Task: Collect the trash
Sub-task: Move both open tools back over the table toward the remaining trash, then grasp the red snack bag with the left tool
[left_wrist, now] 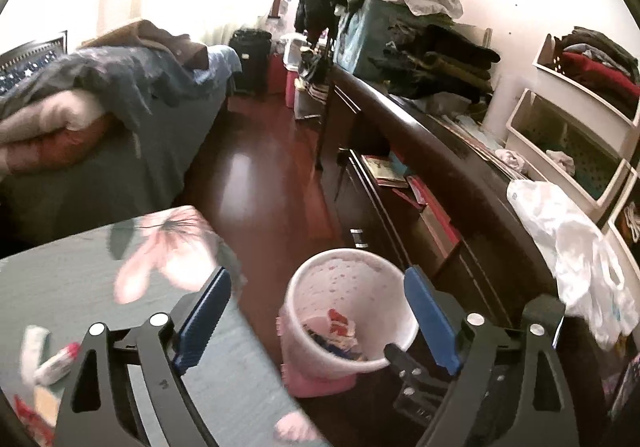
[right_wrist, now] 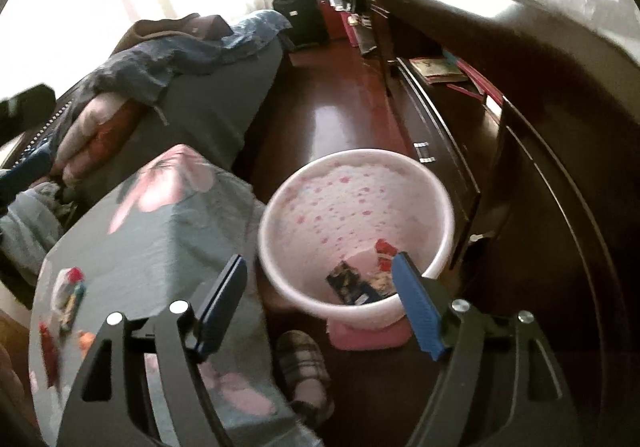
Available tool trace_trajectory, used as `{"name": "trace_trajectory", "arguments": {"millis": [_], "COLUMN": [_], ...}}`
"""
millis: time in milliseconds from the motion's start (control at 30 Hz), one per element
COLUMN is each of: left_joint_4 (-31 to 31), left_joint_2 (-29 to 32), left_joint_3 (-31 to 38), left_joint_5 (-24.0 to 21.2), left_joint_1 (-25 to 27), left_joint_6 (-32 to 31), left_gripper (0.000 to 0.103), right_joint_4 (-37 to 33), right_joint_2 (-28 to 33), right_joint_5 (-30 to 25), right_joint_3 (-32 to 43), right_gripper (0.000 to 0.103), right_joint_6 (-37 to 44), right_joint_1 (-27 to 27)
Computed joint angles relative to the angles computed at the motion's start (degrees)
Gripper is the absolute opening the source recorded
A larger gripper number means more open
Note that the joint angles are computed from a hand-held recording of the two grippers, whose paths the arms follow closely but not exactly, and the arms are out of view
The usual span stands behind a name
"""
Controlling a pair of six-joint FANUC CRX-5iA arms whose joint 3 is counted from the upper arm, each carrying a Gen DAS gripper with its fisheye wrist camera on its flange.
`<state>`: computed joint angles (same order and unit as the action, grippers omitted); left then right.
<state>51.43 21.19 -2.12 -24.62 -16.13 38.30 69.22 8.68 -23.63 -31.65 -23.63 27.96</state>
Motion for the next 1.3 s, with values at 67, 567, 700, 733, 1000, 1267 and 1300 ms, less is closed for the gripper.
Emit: {"name": "trace_trajectory", "arguments": {"millis": [67, 567, 700, 733, 1000, 1267, 1300], "left_joint_4": [2.6, 10.7, 9.0, 6.8, -5.3, -7.1, -7.1], "left_joint_2": [-2.7, -19.0, -21.4, -22.1, -24.0, -19.7, -19.2], "left_joint_3": [-3.8, -23.6, -26.0, -26.4, -28.2, -27.1, -26.9], "left_joint_5": [1.3, 10.0, 9.7, 9.6, 7.2, 1.6, 1.4], "left_joint_1": [0.7, 10.3, 14.5, 16.2, 25.5, 27.8, 27.3], "left_joint_6": [-3.3, -10.9, -8.9, -6.9, 3.6, 1.4, 0.9], "left_gripper": [0.090, 0.099, 0.099, 0.099, 0.099, 0.099, 0.099], "right_joint_4": [0.2, -7.3, -11.3, -11.6, -17.1, -22.1, -22.5], "right_joint_2": [-1.1, -1.4, 0.0, 0.2, 3.8, 8.1, 8.6], "right_joint_5": [-0.5, -4.3, -5.4, -5.4, -6.3, -7.8, -8.0], "right_joint_3": [-0.3, 4.5, 6.9, 7.2, 11.7, 16.8, 17.3], "right_gripper": [0.082, 0.091, 0.091, 0.091, 0.092, 0.092, 0.092], "right_joint_6": [-0.4, 7.5, 11.6, 12.0, 19.1, 25.7, 26.3], "right_joint_1": [1.5, 13.1, 15.5, 15.8, 19.2, 21.2, 21.3]}}
